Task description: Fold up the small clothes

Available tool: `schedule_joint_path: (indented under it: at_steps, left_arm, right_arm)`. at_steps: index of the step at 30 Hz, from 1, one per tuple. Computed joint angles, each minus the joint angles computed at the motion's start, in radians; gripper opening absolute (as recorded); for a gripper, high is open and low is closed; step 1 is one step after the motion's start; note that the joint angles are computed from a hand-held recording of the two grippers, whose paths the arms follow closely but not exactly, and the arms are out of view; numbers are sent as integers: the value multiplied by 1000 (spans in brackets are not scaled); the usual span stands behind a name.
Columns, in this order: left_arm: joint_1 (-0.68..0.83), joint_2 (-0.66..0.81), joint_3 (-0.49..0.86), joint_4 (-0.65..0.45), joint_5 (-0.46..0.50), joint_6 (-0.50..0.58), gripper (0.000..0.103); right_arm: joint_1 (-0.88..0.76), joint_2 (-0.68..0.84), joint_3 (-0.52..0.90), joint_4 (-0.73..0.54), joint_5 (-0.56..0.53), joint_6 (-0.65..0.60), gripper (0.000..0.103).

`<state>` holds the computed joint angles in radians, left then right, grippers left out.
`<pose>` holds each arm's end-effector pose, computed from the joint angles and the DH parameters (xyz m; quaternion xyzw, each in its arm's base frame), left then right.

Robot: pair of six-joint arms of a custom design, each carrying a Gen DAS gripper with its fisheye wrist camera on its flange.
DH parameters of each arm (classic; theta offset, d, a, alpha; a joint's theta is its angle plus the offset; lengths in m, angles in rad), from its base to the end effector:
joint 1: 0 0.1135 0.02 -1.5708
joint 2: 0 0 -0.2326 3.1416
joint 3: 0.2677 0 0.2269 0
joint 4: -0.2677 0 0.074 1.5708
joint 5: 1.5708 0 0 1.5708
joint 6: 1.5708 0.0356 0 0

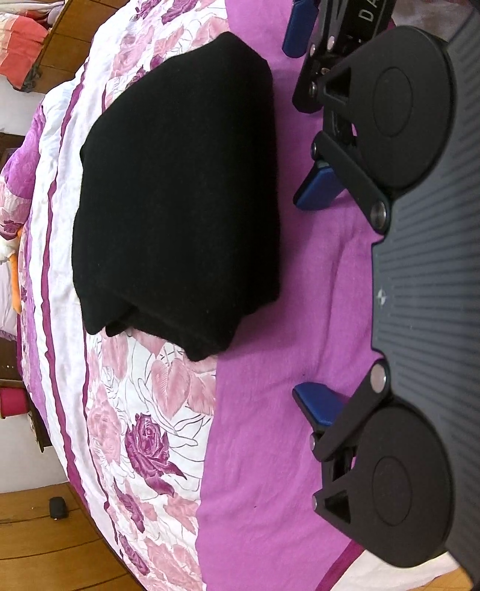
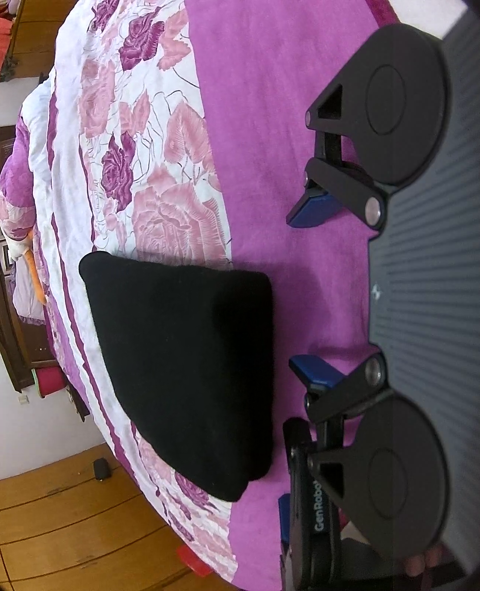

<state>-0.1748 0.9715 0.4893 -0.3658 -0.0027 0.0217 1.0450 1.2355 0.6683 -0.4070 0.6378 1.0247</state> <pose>0.1802 -0.0317 0.1751 0.0913 0.9309 -0.0258 0.3526 0.1277 0.1778 0.1813 0.0829 0.9085 0.0869 0.4002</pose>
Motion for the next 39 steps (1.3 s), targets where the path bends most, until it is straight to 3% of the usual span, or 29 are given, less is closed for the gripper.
schedule_joint_path:
  at_steps: [39]
  left_arm:
    - [-7,26,10,6,-8,-13,103]
  right_arm:
    - [-12,-2,-17,26,-12,4,77]
